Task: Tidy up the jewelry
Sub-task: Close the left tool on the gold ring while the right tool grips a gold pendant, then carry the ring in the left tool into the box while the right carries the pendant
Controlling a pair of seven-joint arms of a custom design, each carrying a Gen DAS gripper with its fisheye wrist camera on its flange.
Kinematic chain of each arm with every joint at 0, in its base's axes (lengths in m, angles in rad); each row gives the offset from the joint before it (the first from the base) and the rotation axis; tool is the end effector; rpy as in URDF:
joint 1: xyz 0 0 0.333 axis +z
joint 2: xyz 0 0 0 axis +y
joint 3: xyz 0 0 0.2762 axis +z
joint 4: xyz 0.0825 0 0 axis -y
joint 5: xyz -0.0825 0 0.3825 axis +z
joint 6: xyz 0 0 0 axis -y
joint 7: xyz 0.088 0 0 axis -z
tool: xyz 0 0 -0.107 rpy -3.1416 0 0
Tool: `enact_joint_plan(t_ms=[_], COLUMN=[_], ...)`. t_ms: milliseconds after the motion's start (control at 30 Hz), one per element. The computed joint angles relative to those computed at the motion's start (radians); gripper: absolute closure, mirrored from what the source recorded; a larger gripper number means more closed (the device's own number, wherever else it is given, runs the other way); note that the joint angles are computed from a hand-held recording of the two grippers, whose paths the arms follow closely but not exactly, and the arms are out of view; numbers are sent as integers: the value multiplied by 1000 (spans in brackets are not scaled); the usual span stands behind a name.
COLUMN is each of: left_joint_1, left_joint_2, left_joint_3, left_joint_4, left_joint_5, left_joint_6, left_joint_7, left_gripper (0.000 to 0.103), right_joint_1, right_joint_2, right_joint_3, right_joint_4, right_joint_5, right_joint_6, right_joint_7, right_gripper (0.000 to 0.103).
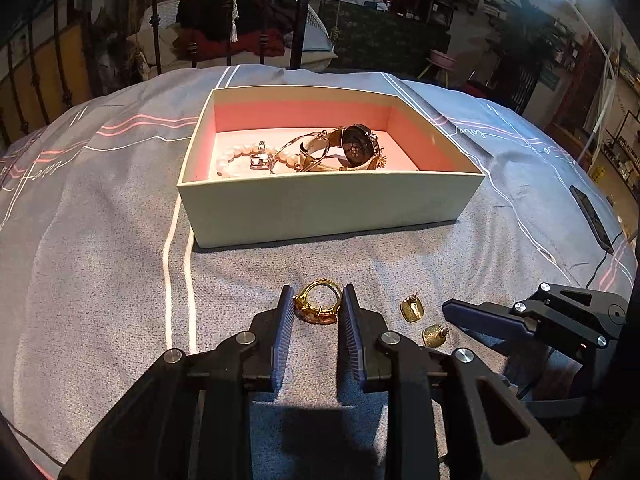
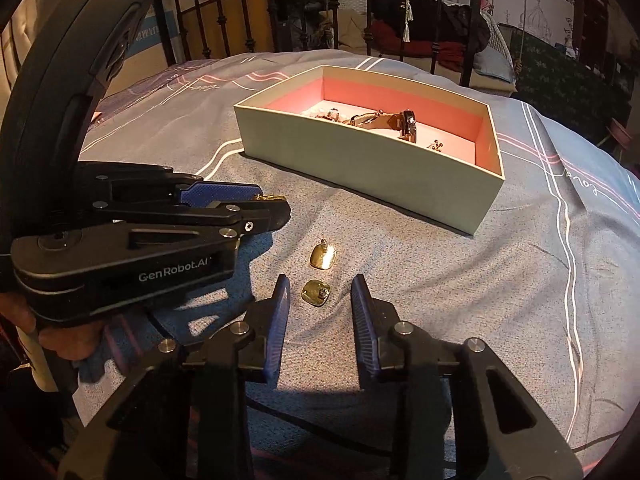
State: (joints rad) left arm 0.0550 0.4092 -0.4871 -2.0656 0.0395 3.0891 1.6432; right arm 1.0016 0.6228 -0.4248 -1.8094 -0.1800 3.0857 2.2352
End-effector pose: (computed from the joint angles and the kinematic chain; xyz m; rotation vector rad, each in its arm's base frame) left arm 0.5702 -0.2506 0.2954 -1.4688 2.3263 -0.9039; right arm 0.5399 0.4088 0.2681 -1.9504 1.5151 -0.5007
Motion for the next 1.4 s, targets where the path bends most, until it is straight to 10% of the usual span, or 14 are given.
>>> enact_joint_plan(t_ms=[533, 1167, 1400], left_joint_1=[-70, 46, -84], left_joint_2=[-34, -60, -25], left_joint_3=[75, -51, 78], left_joint_4=[-15, -14, 112], left_joint_5=[42, -49, 16], left_joint_6=[2, 20, 5], left_joint_7=[-54, 13, -49], left_gripper=[79, 79, 79], right_joint_1=[1, 91, 128], right_joint_2=[-9, -33, 3], right_joint_3=[-1, -86, -177], right_joint_4=[-20, -79, -12], right_joint_5=[12, 253, 341], right_joint_6=[36, 145, 148], right_joint_7=[-4, -157, -217], right_gripper=[93, 93, 93])
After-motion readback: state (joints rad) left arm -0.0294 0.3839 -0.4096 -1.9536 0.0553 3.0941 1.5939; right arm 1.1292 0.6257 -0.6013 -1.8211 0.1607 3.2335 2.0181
